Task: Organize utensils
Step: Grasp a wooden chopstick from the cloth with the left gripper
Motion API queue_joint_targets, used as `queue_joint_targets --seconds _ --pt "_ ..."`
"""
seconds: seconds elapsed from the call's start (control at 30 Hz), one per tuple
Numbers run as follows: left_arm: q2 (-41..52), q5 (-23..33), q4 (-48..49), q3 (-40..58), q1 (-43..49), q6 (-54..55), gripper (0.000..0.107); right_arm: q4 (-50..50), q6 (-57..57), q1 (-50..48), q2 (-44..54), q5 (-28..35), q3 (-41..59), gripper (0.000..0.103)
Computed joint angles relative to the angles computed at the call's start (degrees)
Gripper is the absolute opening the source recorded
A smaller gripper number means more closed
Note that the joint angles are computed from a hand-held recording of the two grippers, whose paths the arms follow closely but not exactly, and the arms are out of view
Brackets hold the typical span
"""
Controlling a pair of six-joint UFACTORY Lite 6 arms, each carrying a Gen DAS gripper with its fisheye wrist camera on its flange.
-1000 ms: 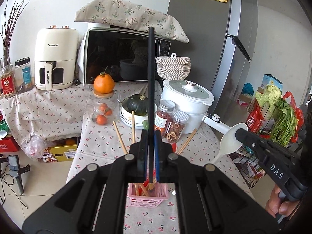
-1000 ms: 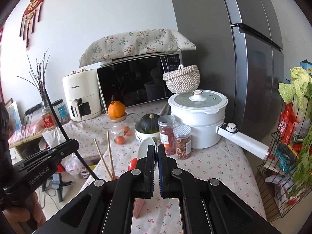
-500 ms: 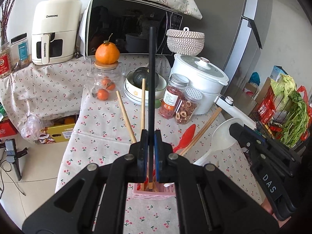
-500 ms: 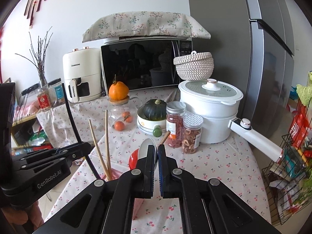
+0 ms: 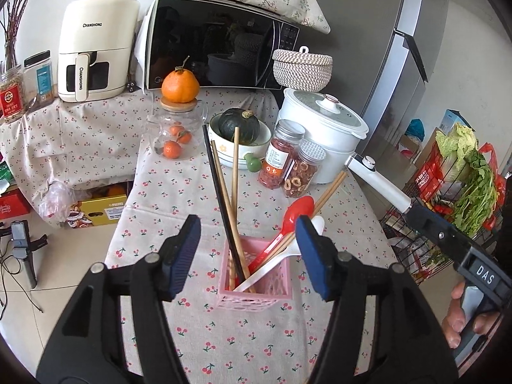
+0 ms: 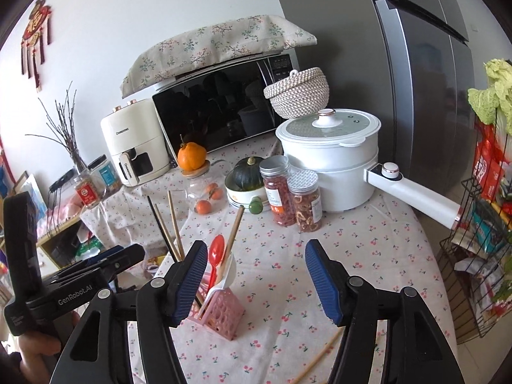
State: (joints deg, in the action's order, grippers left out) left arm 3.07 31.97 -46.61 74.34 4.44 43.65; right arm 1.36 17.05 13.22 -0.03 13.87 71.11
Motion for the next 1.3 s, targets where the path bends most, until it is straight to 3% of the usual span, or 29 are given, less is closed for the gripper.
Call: queue_joint_targets --seconds 0.17,0.37,0.63,0.8,1.03,1.1,1.17,1.3 --pt "-3.8 2.6 5.1 -3.4 -1.5 -2.2 0.083 8.7 -9.8 -5.9 -4.6 5.4 -4.5 0.080" --pt "-6.0 5.1 9.7 -7.0 -5.9 -6.6 0.087 16.2 -18.9 -13.5 -9.4 13.5 -11.2 0.085" --pt "-6.6 3.5 22.0 -11.6 -17.6 -19.6 0.093 10.4 -22.4 -20.4 -15.9 18.3 -22.5 0.086" --pt "-5.0 1.7 31.3 -12.1 -25.3 -28.7 0.093 9.2 -26.9 -24.3 -14.8 19.7 -26.2 0.086" --pt "7.6 1.2 41.9 -3.2 -33.5 -38.7 0.093 5.9 -26.5 -27.5 -6.6 20.7 -23.2 0.086" --pt "13.7 2.3 42.8 2.2 -34.8 -40.3 0.090 8.2 -27.9 -29.5 -3.8 21.4 -21.0 0.086" --pt "19.9 3.7 42.9 8.3 -35.6 -41.8 0.070 10.6 -29.0 -31.5 -0.8 22.5 -18.6 0.086" --pt "32.8 8.0 37.9 21.7 -35.5 -39.8 0.042 11.6 -28.0 -34.4 4.3 22.6 -14.8 0.086"
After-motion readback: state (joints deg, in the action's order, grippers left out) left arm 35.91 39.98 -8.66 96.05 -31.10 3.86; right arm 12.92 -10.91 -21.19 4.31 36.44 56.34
